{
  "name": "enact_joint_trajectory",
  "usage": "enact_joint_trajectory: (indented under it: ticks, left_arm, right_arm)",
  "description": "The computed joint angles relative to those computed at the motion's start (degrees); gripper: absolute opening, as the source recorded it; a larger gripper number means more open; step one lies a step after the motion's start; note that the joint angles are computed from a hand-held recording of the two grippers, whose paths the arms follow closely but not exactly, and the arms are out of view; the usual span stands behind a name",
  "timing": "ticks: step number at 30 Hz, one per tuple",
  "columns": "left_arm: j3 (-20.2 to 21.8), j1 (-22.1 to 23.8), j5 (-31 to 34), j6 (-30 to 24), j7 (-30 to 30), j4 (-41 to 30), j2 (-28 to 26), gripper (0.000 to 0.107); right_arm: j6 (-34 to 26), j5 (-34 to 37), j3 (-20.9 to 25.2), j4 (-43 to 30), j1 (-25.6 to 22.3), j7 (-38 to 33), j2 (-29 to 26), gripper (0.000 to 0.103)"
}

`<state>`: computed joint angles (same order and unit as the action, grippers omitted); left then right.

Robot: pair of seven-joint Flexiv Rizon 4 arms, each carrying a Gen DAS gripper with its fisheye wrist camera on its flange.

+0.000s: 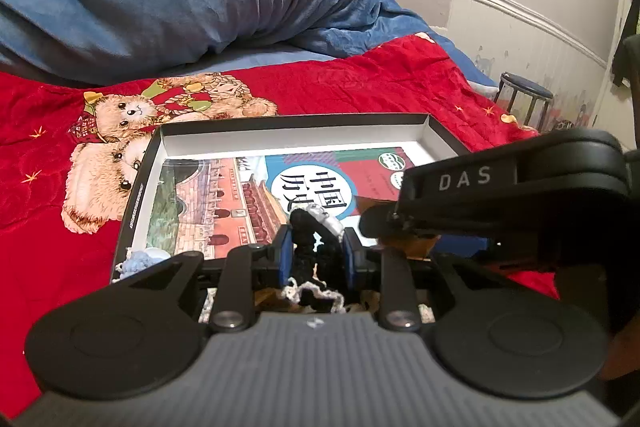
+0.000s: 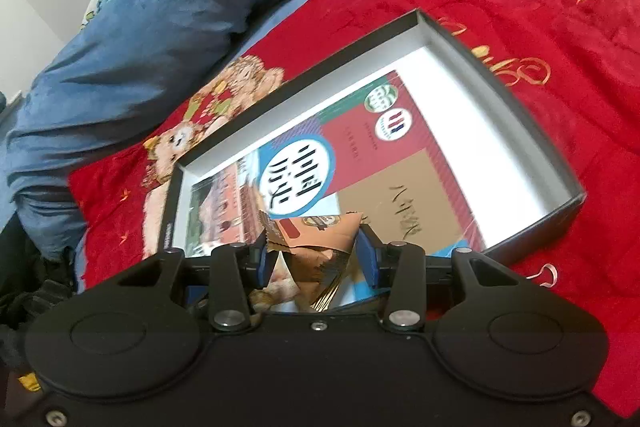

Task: Organize objects
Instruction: 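Carry the scrunchie and packet over the box with both tools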

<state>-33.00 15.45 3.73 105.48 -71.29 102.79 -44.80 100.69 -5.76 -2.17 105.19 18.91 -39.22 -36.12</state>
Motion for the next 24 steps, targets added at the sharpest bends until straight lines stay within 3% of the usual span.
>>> enact_joint_trajectory:
  ticks: [5,24]
  left_arm:
    - [0.5,-0.3,0.5,0.6,0.1,0.2,0.0,0.030]
    - [-0.4,0.4,0.1,-0.3,0.3,0.2,-0.2,0.031]
  right_arm:
    - [-0.7,-0.3,-2.9,0.4,2.7,-0.4,0.2,0.041]
    - [-1.6,-0.6,-2.9,0.6,3.0,-0.3,0.6,0.041]
